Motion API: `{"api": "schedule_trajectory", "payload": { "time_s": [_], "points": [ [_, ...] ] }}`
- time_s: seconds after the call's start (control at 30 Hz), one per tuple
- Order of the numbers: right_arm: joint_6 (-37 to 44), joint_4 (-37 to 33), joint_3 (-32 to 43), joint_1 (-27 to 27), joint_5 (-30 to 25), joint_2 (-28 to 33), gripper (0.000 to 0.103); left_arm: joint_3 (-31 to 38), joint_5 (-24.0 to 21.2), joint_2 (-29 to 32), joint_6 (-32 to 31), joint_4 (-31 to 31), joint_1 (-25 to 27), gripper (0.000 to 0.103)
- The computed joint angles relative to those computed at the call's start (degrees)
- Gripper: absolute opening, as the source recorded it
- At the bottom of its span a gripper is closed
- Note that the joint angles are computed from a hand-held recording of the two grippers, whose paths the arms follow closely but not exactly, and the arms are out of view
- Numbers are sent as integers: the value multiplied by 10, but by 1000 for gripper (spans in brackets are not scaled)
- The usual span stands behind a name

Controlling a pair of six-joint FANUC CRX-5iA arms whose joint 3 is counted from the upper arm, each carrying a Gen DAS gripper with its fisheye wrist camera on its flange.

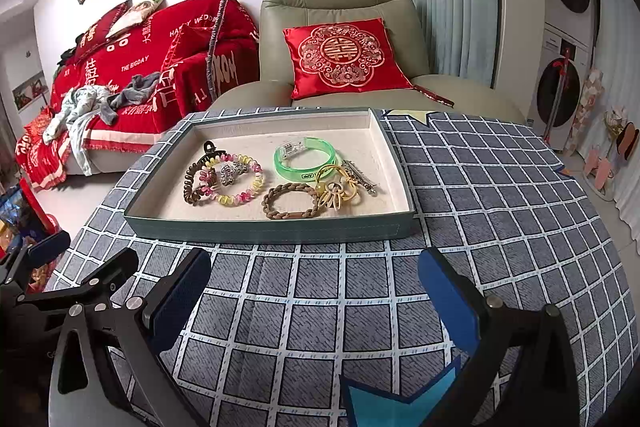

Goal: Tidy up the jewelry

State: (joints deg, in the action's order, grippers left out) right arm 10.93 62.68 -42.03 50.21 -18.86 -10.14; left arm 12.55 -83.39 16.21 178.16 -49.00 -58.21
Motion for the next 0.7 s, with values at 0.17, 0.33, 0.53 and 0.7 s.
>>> {"api": "schedule_trajectory", "payload": {
  "time_s": [0.17,0.33,0.53,0.7],
  "points": [
    [-4,6,-1,-1,0,0,103,1,-3,1,-2,-1,-1,103],
    [-7,8,-2,2,-4,-3,103,2,-3,0,-3,-1,-1,103],
    [-23,30,-4,6,-23,-3,103,1,-3,0,-2,-1,-1,103],
    [-10,12,1,11,-29,-1,103,1,-3,0,-2,1,-1,103]
  ]
}}
